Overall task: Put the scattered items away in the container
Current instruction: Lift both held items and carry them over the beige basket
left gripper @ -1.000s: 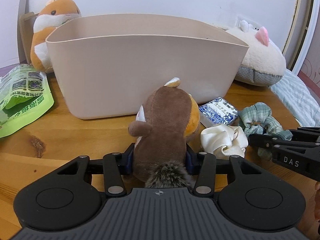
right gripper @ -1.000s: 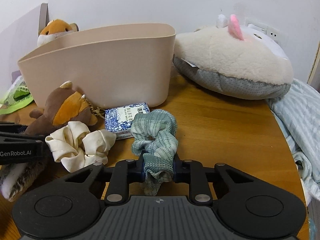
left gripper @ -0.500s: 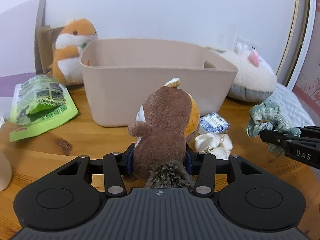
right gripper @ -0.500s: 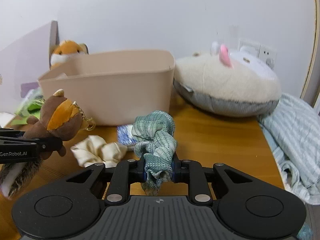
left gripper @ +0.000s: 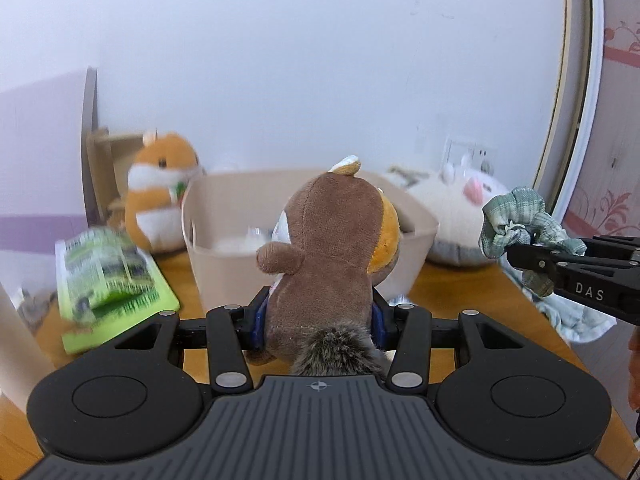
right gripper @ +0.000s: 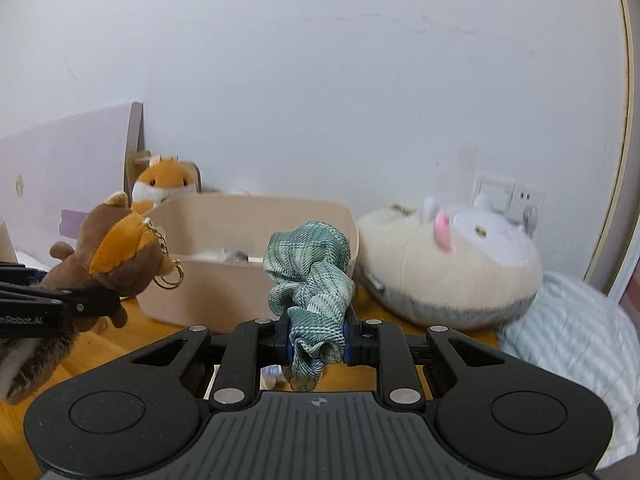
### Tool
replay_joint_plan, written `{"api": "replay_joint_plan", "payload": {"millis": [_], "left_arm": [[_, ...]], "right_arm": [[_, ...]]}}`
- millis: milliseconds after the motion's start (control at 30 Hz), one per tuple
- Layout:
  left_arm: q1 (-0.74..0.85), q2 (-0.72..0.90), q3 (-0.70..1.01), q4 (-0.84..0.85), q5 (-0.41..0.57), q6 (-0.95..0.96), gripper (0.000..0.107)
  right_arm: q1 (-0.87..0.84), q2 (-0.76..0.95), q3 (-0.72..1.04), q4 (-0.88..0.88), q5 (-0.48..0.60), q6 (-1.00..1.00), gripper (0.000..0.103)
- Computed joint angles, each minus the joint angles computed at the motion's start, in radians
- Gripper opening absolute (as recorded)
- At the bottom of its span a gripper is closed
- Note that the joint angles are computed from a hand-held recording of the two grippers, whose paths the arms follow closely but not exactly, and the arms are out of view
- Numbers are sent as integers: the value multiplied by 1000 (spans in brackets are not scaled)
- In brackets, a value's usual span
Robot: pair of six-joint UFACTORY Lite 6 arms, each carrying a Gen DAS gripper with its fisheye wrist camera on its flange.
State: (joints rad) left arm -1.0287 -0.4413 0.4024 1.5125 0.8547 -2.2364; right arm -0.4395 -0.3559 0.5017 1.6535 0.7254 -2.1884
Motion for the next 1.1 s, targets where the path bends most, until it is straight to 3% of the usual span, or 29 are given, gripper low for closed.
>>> {"api": "replay_joint_plan", "payload": {"millis": [200, 467, 833, 1100], "left_arm": [[67, -29, 75, -15, 5, 138, 48], [222, 22, 180, 32, -71, 237, 48], [545, 241, 397, 131, -331, 255, 48], [725, 461, 595, -73, -545, 487, 48]], "right_arm": [[58, -6, 79, 10, -43, 30, 19], [189, 100, 244, 42, -135, 67, 19], [351, 284, 449, 71, -275, 101, 19], [454, 518, 668, -72, -380, 261, 19]]}}
